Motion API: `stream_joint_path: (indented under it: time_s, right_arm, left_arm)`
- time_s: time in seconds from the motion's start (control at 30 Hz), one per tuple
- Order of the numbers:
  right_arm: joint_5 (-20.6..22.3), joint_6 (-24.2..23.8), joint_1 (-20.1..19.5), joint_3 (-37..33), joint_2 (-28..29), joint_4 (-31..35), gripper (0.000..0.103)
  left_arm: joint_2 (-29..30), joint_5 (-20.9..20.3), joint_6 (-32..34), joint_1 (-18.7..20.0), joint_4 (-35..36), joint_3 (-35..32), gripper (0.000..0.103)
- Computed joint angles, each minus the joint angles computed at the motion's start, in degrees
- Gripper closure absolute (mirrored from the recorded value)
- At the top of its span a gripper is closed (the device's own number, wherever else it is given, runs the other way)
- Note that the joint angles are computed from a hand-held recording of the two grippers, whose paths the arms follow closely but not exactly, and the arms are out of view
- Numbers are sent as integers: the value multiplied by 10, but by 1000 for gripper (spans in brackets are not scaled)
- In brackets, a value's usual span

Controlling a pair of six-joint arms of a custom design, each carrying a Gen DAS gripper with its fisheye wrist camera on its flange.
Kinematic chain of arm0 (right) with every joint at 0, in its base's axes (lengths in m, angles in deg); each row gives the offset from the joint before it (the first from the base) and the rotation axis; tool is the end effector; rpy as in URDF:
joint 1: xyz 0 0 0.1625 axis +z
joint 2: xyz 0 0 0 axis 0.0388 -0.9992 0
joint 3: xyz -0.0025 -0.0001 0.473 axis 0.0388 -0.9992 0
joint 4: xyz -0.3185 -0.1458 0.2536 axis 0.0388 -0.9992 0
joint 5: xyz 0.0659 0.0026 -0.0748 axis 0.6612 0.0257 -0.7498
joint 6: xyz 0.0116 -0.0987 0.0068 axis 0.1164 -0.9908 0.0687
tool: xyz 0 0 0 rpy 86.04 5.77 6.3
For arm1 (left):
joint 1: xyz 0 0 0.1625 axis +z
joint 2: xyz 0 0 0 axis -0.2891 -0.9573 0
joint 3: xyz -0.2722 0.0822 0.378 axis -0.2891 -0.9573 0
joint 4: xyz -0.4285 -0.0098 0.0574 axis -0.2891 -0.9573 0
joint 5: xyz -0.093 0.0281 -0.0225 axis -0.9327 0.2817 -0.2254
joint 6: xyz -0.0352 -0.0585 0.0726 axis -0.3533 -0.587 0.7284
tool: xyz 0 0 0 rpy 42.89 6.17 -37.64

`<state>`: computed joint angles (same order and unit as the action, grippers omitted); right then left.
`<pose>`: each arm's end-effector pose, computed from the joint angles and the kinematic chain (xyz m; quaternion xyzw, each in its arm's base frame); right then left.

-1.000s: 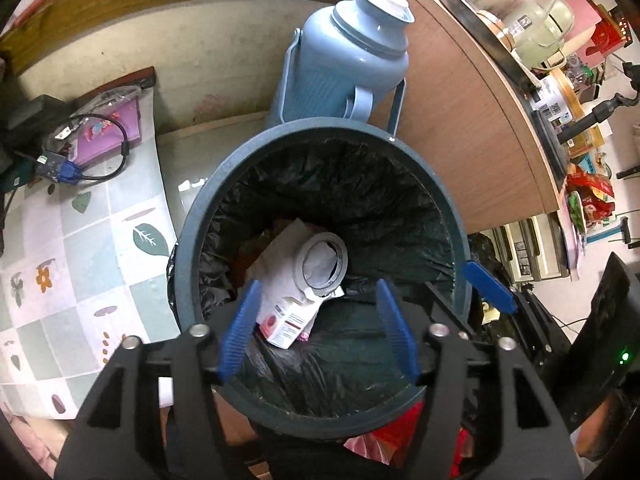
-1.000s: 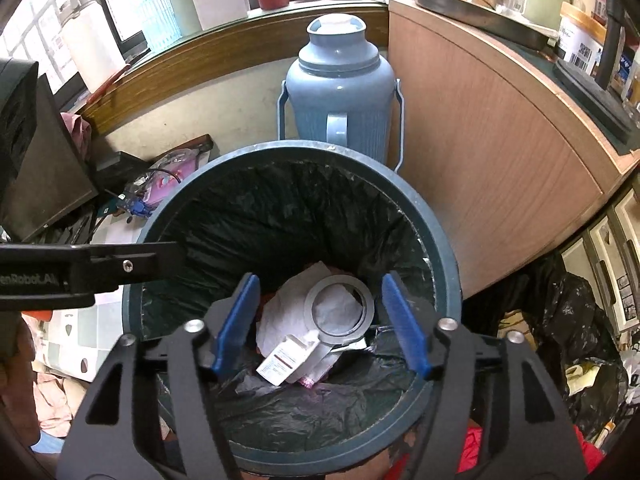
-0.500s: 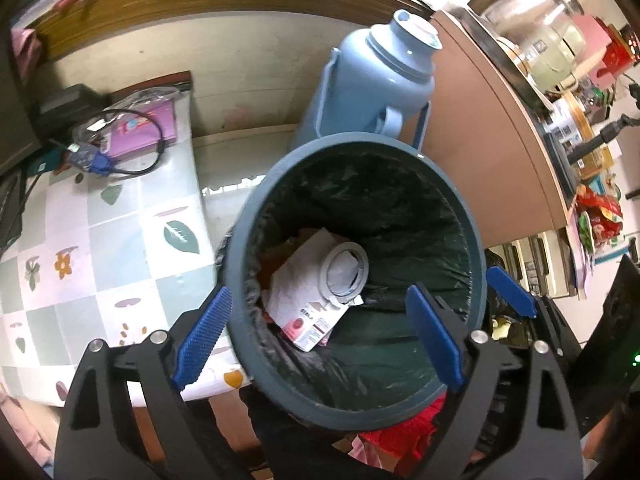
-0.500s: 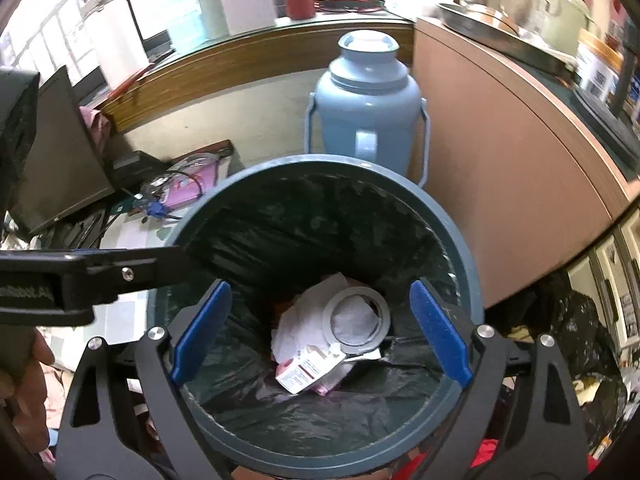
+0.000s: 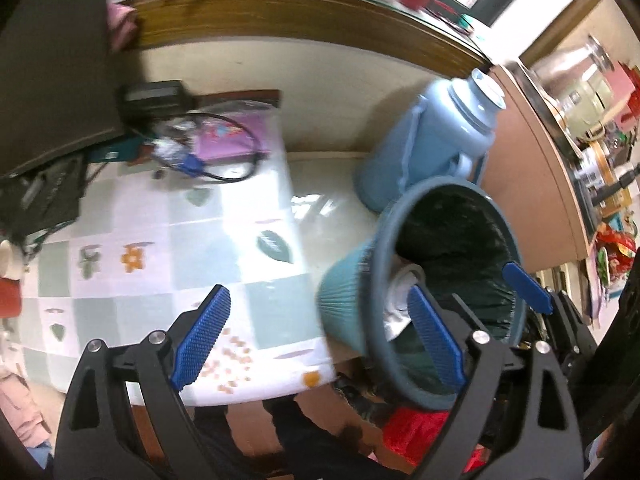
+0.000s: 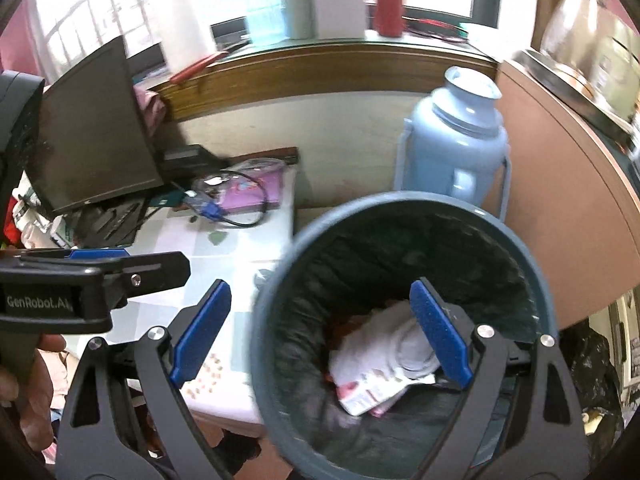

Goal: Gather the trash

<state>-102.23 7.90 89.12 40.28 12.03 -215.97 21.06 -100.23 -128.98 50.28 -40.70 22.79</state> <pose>0.1171 -0.6320 0.4965 0.2872 -0.9052 0.2101 0.2325 -0.5670 -0.6086 0.0692 -0.0413 0.9359 -0.2227 0.2698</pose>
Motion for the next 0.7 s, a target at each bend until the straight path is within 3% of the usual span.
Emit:
stream_joint_path:
  time_s: [0.33, 0.7]
  right_arm:
    - [-8, 23, 69, 61, 18, -22, 13]
    - [-26, 61, 130, 98, 48, -47, 13]
  left_arm:
    - [-134, 27, -80, 1, 28, 148, 15]
    - [-232, 35, -106, 8, 44, 241, 15]
